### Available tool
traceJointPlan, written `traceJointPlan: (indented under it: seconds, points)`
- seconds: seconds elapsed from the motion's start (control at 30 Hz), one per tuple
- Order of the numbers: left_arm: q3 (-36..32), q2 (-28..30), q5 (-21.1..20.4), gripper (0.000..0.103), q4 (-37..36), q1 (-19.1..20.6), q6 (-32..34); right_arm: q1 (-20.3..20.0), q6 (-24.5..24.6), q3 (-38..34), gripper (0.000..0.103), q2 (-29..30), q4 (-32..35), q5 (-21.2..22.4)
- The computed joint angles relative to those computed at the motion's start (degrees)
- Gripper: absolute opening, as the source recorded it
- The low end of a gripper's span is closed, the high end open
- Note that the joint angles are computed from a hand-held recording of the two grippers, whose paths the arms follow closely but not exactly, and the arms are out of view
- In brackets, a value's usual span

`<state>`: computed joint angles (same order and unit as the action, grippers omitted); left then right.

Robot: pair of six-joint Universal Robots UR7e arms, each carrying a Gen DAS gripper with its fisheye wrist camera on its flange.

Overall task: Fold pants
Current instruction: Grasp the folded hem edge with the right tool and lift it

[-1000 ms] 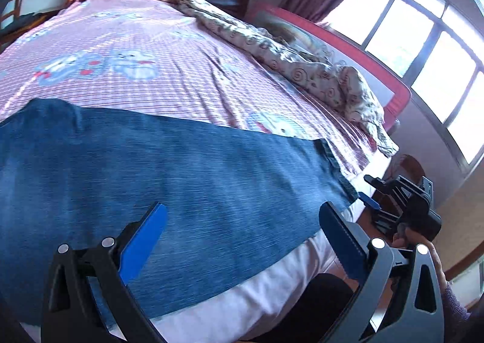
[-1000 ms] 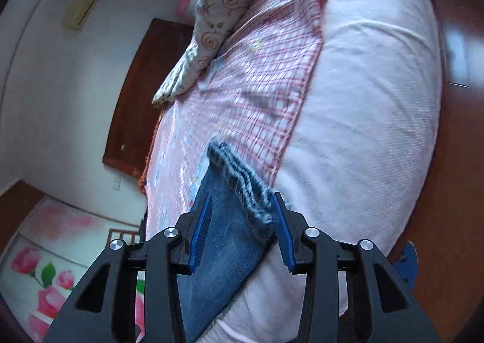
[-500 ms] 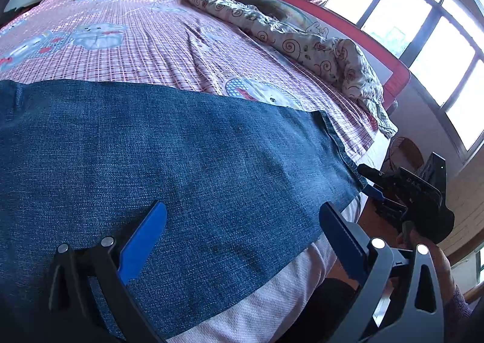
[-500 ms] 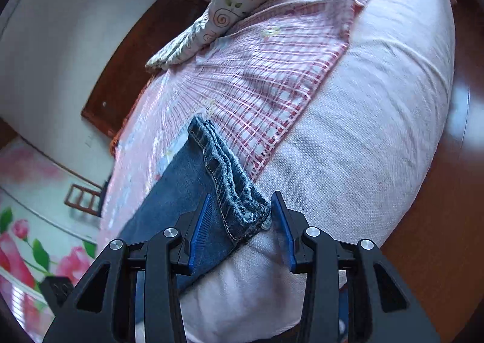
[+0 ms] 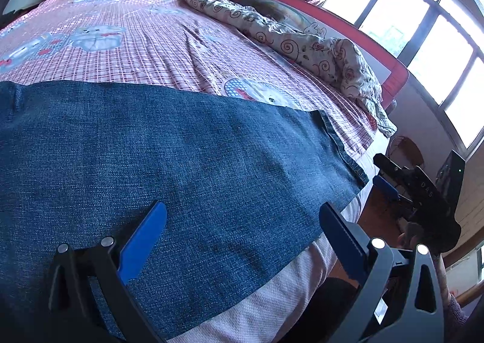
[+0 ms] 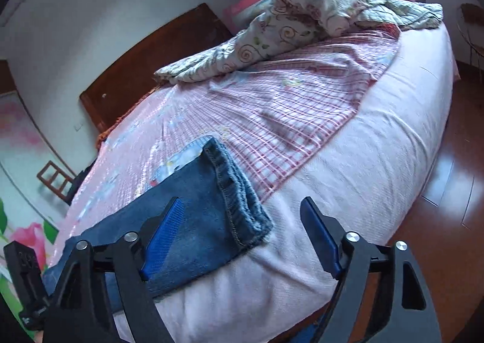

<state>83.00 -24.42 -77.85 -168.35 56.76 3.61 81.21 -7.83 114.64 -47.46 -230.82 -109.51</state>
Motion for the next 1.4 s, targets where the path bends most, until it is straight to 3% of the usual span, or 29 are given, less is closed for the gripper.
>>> traceJointPlan:
  seconds: [0.13,0.23,0.33,0.47,0.63,0.9,1.13,1.23,1.3,1.4]
  points:
    - [0.0,0.1,0.1,0.101,-0.1,0.0,-0.1,-1.9,3.6,-2.0,0.060,-0.4,7.5,3.2]
    - [-0.1,0.1,-0.5,0.101,-0.1,0.1,-0.4,-1.9,2.2,-1.8,0.022,0.0,7.8,4.3]
    - [-0.2,0.2,-0.5,0.101,-0.2,0.2,-0.4,-1.8,2.3,-1.9,0.020,-0.2,9.2,4.2]
    - [-0.5,0.2,-1.0,0.101,0.2,0.3,-0.4,-6.8,14.2,1.2,0.015,-1.8,6.8,19.0]
    - [-0.2,0.1,-1.2,0.101,-0.1,0.5,0.6,-7.4,20.9,2.4,0.015,-2.5,4.5,26.5]
    - [0.7,0.6,0.2,0.101,-2.5,0.0,3.2,-3.0,21.1,-0.2,0.015,-4.0,6.3,34.1]
    - [1.4,-0.2,-3.7,0.101,-3.8,1.2,3.1,2.6,17.8,-7.0,0.015,-1.8,14.6,36.8]
    - [2.2,-2.2,-6.4,0.101,-3.3,2.1,-1.2,4.6,17.0,-10.2,0.015,-0.4,18.3,37.6]
    - [5.4,-5.0,-8.0,0.101,-6.7,2.8,-1.9,6.0,16.0,-12.4,0.015,0.6,21.0,37.7]
    - [11.7,-10.4,-6.4,0.101,-11.9,3.6,1.0,8.0,14.2,-15.6,0.015,2.5,25.0,37.3]
